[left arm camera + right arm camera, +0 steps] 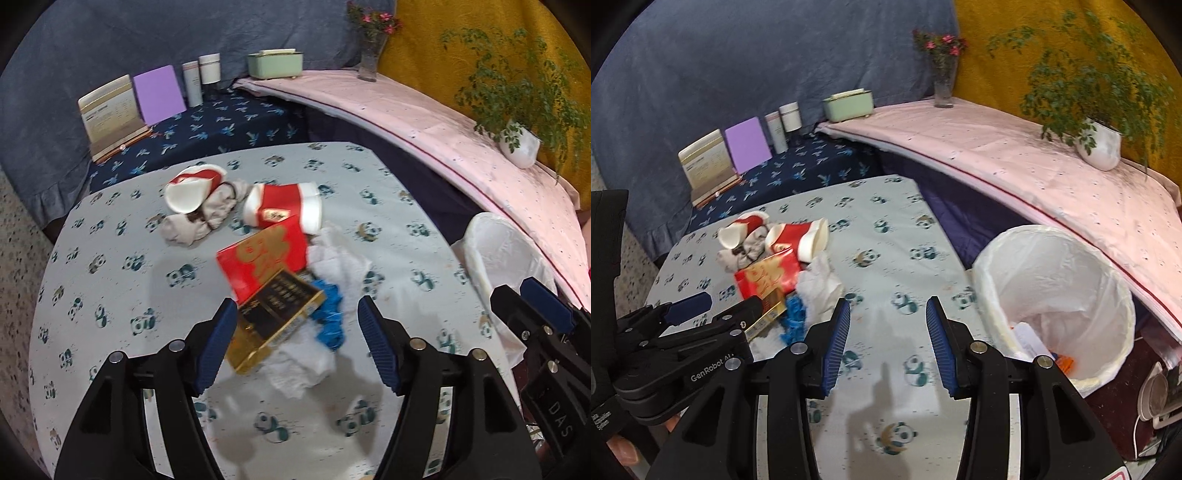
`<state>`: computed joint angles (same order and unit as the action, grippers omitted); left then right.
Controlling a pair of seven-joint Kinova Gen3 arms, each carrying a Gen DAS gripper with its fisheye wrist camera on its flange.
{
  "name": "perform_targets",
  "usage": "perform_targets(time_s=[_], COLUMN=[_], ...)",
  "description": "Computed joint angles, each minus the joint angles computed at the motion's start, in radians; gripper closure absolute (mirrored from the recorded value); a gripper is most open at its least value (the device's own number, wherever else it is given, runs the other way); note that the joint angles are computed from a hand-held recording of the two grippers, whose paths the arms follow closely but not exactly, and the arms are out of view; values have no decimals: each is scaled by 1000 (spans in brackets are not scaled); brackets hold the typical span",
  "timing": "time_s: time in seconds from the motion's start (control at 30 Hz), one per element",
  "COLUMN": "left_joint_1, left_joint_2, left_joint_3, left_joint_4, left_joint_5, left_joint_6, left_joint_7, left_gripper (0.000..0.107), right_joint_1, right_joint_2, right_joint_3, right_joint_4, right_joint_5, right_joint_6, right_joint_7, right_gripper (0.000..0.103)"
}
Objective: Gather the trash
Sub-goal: 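Move both grippers back to the table toward the gold box and blue wrapper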
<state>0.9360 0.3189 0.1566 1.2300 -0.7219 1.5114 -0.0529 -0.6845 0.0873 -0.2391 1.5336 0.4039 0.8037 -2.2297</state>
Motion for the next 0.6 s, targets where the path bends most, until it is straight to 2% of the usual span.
perform_targets(time_s=[0.27, 0.6], left_joint_1=[-46, -119], left_joint_2=[-51, -80], left_joint_3=[20, 47], left_joint_4=[127, 240], left_joint_5=[48, 105], left_joint_6=[-38, -166], left_joint_7=[42, 24], left_gripper=[43, 43], right_joint_1=[-48, -85], right_joint_2=[50, 102], right_joint_3=[-6, 15], right_joint_4=[-27, -53], right_joint_5=[-7, -34], right_joint_6=[12, 27], right_joint_7=[14, 37], right_gripper=[61, 61])
